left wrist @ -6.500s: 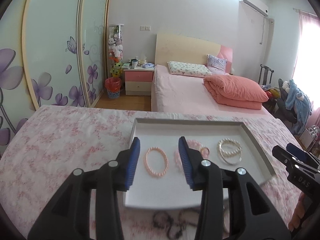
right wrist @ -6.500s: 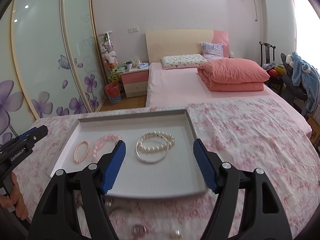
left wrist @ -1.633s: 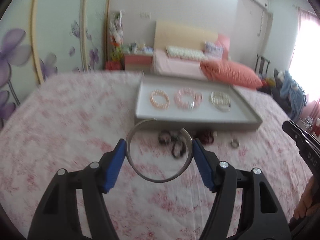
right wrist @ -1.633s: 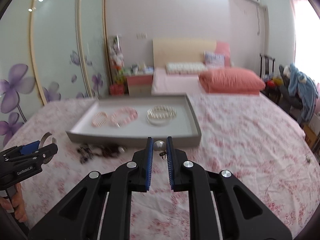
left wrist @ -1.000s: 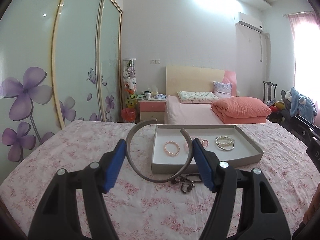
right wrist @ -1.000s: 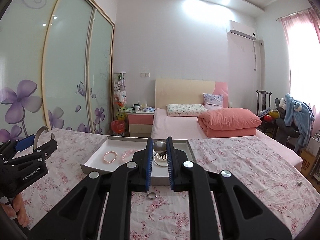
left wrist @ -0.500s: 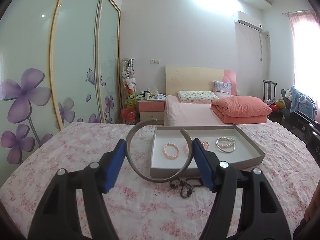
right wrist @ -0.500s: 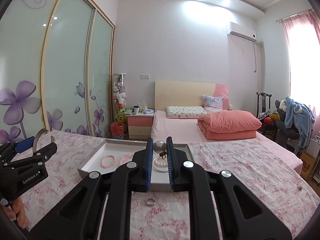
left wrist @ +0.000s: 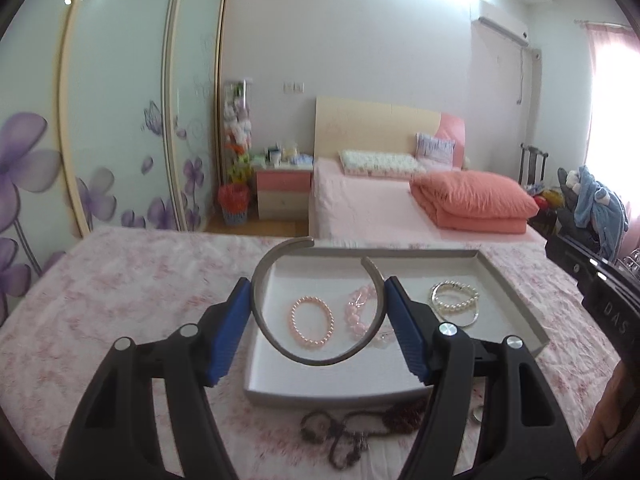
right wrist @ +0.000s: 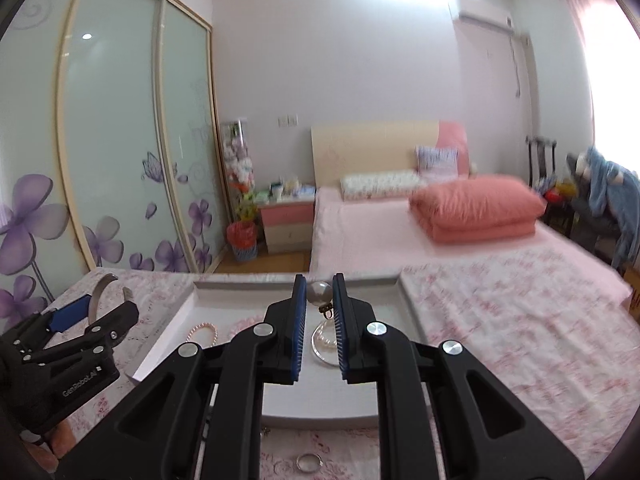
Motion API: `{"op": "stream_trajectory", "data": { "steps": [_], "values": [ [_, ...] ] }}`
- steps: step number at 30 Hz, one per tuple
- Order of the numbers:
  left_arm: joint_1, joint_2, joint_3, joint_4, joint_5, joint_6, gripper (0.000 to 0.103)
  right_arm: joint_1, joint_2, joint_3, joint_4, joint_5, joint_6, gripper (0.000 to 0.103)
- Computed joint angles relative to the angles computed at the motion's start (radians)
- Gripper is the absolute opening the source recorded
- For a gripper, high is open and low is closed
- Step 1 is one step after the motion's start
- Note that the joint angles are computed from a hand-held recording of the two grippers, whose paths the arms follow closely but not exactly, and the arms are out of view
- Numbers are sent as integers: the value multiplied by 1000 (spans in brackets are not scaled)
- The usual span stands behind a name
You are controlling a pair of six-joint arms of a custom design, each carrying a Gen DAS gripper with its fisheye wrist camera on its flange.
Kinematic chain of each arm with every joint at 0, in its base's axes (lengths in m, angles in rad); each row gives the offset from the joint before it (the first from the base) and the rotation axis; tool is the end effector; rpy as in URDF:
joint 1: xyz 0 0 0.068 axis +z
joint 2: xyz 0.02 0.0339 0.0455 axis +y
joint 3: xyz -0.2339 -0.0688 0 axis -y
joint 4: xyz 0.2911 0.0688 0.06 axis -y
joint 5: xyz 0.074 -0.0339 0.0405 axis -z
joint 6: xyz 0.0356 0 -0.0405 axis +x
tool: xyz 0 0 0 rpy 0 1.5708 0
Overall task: Organize jewelry
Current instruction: 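Carry the cuff and earring into the gray tray and open both tools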
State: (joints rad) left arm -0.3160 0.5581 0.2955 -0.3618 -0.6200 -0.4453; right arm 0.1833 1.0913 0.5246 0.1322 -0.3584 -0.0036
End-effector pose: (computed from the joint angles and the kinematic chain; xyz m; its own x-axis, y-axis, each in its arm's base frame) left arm 0.1983 -0.0431 0.1595 -0.4174 -0.2323 -0.8785 -0.4154 0.9086 -0.0429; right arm 0.2802 0.0646 0.1702 -0.4122 -0.0798 -0.9076 -0.4850 0.8625 0.1444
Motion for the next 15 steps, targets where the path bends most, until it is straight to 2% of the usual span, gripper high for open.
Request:
{"op": "stream_trajectory", "data": {
  "steps": [4,11,14,15],
  "values": [
    [96,233,56,149,114,35,66,35,159,95,-8,25,6,14],
    [189,516,164,277,255,61,66,56,362,263,-79,12,25,15],
    [207,550,179,309,291,64,67,29,362,272,-90,-21,43,28],
    [214,538,174,314,300,71,68,23,352,264,-86,-23,46,29]
  ]
}}
